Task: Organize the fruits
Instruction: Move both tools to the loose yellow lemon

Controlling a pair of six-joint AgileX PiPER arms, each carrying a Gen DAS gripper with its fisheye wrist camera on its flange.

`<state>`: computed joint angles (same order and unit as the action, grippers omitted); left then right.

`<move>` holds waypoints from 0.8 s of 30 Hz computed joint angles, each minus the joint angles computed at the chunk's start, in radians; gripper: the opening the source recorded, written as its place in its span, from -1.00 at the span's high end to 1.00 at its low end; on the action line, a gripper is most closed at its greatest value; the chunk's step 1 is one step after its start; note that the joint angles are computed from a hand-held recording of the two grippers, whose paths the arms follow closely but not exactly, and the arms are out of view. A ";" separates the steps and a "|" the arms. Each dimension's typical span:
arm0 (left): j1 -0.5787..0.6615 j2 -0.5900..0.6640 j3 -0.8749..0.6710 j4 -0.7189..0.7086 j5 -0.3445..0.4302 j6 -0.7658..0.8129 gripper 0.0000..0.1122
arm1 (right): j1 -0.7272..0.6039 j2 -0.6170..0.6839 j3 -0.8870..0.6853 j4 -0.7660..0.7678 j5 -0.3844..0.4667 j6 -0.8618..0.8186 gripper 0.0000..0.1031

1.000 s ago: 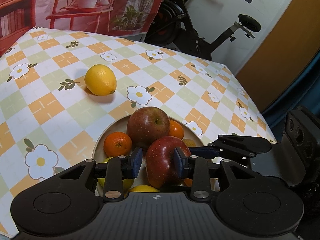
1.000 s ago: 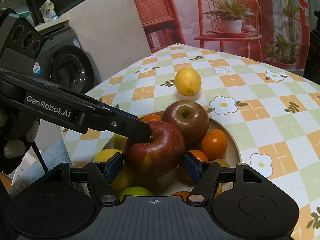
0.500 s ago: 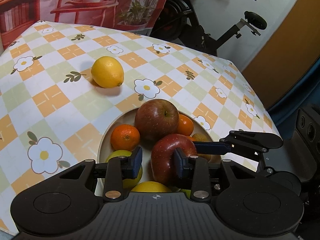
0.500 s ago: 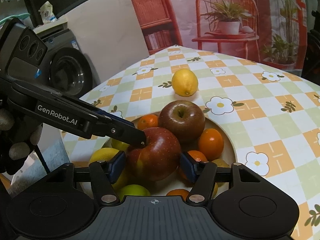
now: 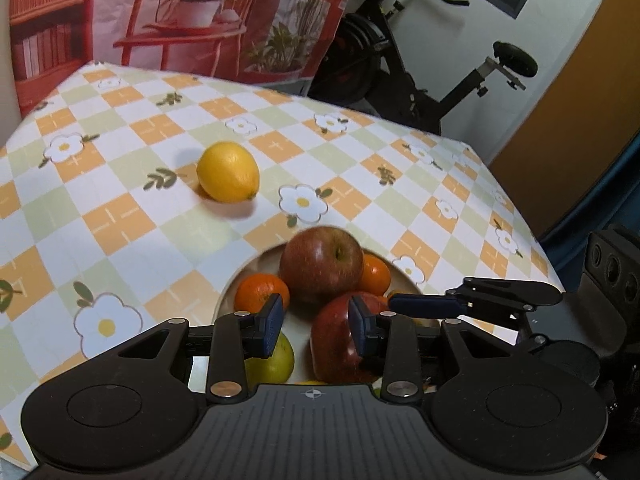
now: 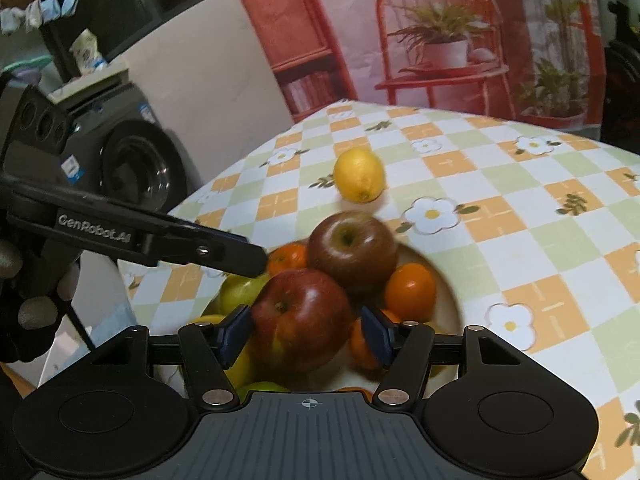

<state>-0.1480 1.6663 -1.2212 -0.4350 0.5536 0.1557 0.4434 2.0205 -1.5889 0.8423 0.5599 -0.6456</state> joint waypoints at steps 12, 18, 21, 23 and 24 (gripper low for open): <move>-0.044 -0.028 -0.016 0.419 -0.128 -0.365 0.15 | -0.033 -0.027 -0.025 -0.131 -0.136 0.100 -0.11; -0.058 -0.011 -0.058 0.660 -0.127 -0.574 -0.14 | -0.034 0.015 -0.113 -0.234 -0.133 0.170 -0.11; -0.052 0.001 -0.084 0.692 -0.114 -0.594 -0.16 | -0.030 0.046 -0.169 -0.287 -0.124 0.210 -0.11; -0.049 0.014 -0.105 0.715 -0.104 -0.607 -0.18 | -0.026 0.067 -0.205 -0.325 -0.116 0.242 -0.11; -0.049 0.024 -0.117 0.737 -0.098 -0.625 -0.18 | -0.021 0.076 -0.221 -0.348 -0.113 0.262 -0.11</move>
<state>-0.1973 1.6903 -1.3384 0.3019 0.4556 -0.4689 0.4223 2.0969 -1.8100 0.4947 0.4472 -0.3838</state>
